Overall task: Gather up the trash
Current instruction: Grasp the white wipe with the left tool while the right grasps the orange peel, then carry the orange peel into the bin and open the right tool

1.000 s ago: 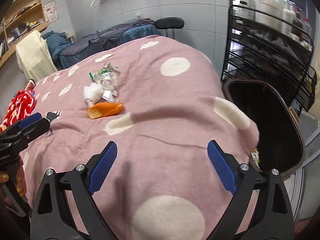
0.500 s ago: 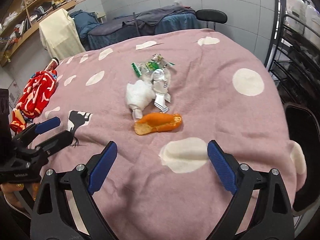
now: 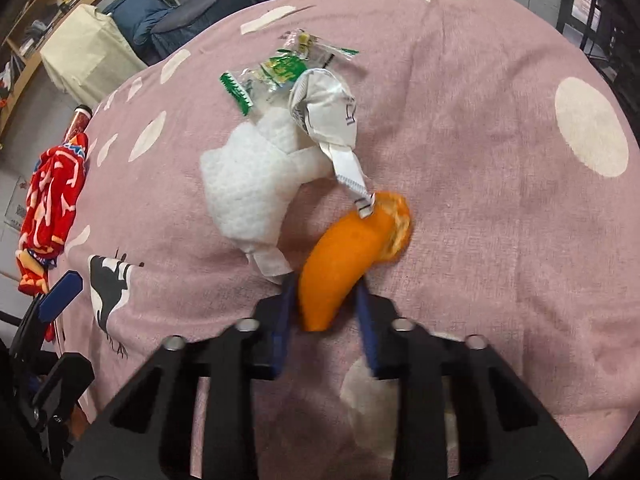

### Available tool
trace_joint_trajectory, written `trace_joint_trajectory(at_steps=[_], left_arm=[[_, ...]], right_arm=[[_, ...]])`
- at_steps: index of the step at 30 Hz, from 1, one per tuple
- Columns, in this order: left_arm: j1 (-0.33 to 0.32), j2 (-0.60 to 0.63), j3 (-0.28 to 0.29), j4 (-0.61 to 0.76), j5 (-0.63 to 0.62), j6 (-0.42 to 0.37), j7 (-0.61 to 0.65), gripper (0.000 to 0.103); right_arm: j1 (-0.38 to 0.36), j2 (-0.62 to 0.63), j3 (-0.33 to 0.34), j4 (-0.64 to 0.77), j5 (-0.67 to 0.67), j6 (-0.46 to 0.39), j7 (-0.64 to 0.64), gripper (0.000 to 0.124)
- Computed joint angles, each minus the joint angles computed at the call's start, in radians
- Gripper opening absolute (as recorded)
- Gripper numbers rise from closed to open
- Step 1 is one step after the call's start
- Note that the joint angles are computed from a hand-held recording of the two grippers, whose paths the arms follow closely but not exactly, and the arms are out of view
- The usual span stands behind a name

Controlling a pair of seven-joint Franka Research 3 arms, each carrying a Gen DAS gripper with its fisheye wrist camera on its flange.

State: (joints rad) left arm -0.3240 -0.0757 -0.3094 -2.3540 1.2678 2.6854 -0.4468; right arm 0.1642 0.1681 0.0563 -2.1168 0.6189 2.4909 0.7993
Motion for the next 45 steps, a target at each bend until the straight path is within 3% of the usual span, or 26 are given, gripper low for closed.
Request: trace_joint_trajectory(at_steps=[6,10,19,23,25,27,35,45], left_arm=[[0.005,0.066,0.02,0.07,-0.035,0.029,0.11,0.097],[0.004,0.133,0.044,0.137,-0.094,0.069,0.217,0.095],[-0.015,0.299,0.081,0.309,-0.379,0.063,0.617,0.079],[-0.035,0.359,0.097,0.373,-0.483,0.024,0.754,0.06],[-0.06,0.363,0.116,0.385,-0.478,-0.001,0.758,0.051],[-0.063,0.361,0.12,0.379,-0.5,0.002,0.77,0.033],[-0.109,0.288,0.145,0.3,-0.364,0.059,0.593,0.031],[-0.127,0.23,0.096,0.285,-0.148,0.095,0.373,0.031]], right_arm=[[-0.008,-0.077,-0.001,-0.082,0.085,0.08,-0.09,0.01],[-0.013,-0.113,-0.016,-0.108,0.141,0.078,-0.148,0.009],[-0.018,-0.196,-0.051,-0.177,0.263,0.072,-0.288,0.009],[-0.027,-0.227,-0.074,-0.198,0.295,0.046,-0.323,0.009],[-0.027,-0.236,-0.079,-0.201,0.312,0.047,-0.33,0.009],[-0.033,-0.246,-0.09,-0.205,0.325,0.031,-0.344,0.009],[-0.048,-0.298,-0.115,-0.253,0.394,0.028,-0.424,0.009],[-0.083,-0.35,-0.156,-0.295,0.424,0.068,-0.449,0.009]])
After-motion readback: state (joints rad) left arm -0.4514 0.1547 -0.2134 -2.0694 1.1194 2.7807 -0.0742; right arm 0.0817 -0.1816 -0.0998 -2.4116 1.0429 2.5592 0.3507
